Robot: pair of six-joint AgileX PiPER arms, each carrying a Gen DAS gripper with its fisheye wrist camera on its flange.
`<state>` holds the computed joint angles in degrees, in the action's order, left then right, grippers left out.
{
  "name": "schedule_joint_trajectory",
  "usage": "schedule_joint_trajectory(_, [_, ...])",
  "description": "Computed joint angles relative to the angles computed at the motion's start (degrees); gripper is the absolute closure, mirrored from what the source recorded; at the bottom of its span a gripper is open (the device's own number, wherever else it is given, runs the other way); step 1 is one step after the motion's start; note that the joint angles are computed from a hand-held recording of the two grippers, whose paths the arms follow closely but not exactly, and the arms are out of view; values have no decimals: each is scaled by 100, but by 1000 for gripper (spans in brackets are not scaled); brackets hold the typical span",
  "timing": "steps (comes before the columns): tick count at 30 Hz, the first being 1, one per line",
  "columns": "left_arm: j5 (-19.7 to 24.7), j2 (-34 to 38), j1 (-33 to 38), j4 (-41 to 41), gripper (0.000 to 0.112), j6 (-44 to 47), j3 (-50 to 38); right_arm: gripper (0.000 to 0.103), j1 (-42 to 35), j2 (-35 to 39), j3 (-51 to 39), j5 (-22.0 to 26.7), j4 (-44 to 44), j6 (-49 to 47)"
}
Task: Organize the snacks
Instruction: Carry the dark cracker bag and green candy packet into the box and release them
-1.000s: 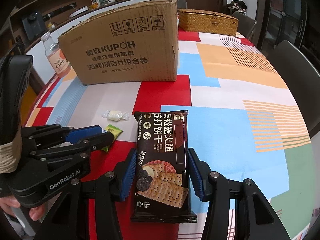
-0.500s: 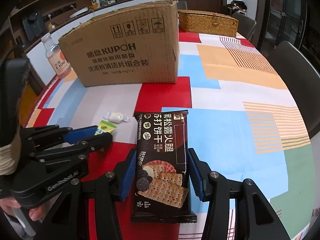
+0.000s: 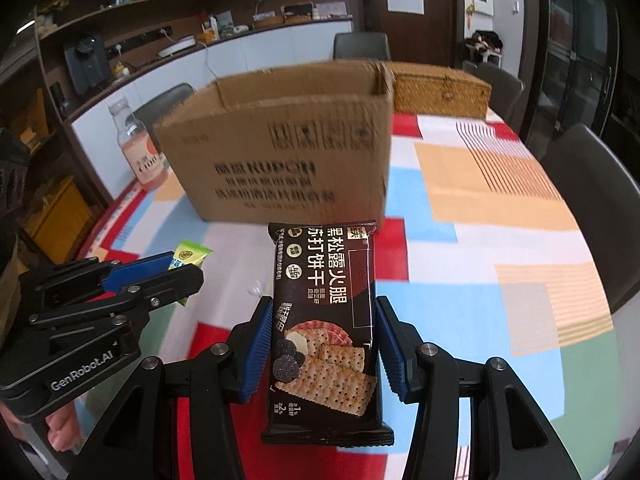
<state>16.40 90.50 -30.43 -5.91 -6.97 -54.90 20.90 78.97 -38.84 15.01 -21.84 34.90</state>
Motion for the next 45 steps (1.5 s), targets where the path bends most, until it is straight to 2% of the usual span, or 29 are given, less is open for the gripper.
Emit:
schedule_joint_trajectory(10, [128, -286, 292, 445, 89, -145, -437, 53, 236, 62, -804, 268, -600, 468])
schedule_joint_trajectory(23, [359, -90, 588, 581, 89, -14, -1357, 53, 152, 527, -2048, 487, -385, -77])
schedule_joint_trajectory(29, [555, 157, 722, 527, 89, 158, -1867, 53, 17, 877, -2670, 599, 31, -603])
schedule_joint_trajectory(39, [1016, 952, 940, 240, 89, 473, -3002, 53, -307, 1638, -3818, 887, 888, -1597])
schedule_joint_trajectory(45, [1412, 1447, 1046, 51, 89, 648, -3732, 53, -429, 2244, -4582, 1282, 1385, -2162])
